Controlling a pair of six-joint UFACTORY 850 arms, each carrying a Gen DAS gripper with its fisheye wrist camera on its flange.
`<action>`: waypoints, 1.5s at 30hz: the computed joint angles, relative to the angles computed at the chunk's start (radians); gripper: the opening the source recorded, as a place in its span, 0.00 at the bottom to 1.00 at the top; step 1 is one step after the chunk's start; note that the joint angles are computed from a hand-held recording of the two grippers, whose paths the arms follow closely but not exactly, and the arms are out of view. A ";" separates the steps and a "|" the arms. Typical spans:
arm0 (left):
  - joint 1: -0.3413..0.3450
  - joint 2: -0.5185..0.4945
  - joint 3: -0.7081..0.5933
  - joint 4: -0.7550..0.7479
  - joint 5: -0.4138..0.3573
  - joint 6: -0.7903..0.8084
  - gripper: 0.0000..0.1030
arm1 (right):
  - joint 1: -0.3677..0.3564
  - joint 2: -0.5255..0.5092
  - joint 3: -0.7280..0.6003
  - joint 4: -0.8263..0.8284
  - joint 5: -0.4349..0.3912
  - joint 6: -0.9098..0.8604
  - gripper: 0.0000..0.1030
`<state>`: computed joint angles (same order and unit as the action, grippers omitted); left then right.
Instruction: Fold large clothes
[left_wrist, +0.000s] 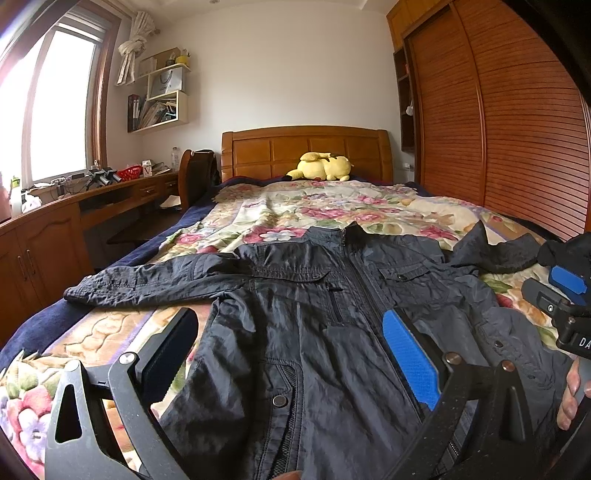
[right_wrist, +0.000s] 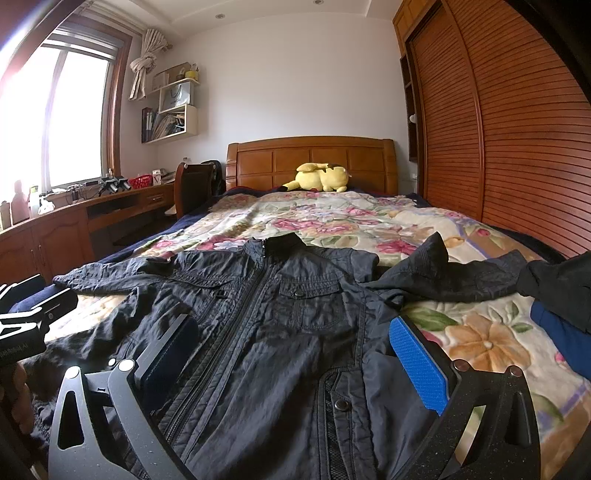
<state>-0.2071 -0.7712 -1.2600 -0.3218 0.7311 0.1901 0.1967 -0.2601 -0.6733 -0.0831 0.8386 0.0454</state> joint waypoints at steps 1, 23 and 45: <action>0.001 0.000 0.000 0.000 0.000 0.000 0.98 | 0.000 -0.001 -0.001 -0.002 -0.001 0.001 1.00; 0.006 0.011 0.007 0.005 0.002 -0.005 0.98 | -0.001 0.000 0.000 -0.001 0.000 0.002 1.00; 0.012 0.030 0.004 0.006 -0.008 0.001 0.98 | 0.000 -0.002 0.000 0.003 0.005 0.000 1.00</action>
